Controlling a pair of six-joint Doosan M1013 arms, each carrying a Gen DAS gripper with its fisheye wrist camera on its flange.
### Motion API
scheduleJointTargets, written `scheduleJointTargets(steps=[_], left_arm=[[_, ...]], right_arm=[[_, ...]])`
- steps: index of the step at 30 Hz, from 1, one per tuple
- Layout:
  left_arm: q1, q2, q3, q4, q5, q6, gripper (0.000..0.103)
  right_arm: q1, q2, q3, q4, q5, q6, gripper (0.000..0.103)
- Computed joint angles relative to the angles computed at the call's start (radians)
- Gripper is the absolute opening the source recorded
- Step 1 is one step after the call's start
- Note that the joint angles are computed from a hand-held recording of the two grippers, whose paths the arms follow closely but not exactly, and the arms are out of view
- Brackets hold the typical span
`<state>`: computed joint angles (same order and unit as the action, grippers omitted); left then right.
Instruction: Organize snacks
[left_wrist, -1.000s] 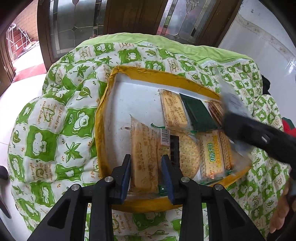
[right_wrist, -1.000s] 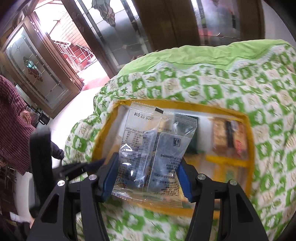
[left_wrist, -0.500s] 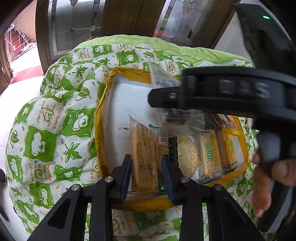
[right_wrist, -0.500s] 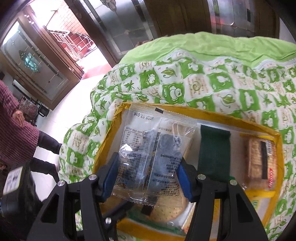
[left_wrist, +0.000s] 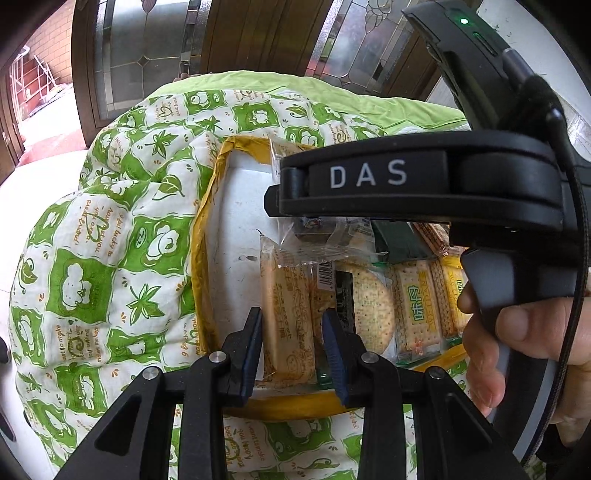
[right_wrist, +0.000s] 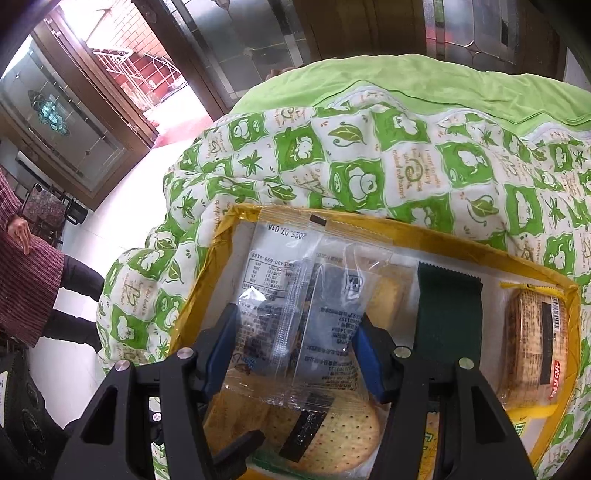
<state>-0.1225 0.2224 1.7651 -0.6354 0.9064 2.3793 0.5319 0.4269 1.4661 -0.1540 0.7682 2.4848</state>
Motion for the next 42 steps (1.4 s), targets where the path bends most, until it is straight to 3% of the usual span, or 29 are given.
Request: scheduleJointTargets(steps=[8, 20, 31, 36, 38, 42], left_arm=[[0.001, 0.004, -0.006, 0.014, -0.006, -0.018, 0.034], [-0.020, -0.013, 0.010, 0.069, -0.059, -0.065, 0.036], [-0.038, -0.061, 0.055, 0.082, -0.100, -0.085, 0.060], [-0.034, -0.083, 0.072, 0.075, -0.118, -0.091, 0.066], [-0.031, -0.095, 0.082, 0.075, -0.119, -0.092, 0.067], [-0.033, -0.134, 0.113, 0.087, -0.150, -0.078, 0.074]], right_arm=[[-0.008, 0.012, -0.006, 0.042, -0.028, -0.036, 0.064], [0.008, -0.083, 0.105, -0.058, -0.112, 0.109, 0.065], [0.070, -0.225, 0.273, -0.325, -0.159, 0.444, 0.083], [0.103, -0.265, 0.326, -0.421, -0.121, 0.562, 0.087], [0.125, -0.283, 0.348, -0.476, -0.108, 0.630, 0.095], [0.177, -0.314, 0.383, -0.586, -0.078, 0.762, 0.097]])
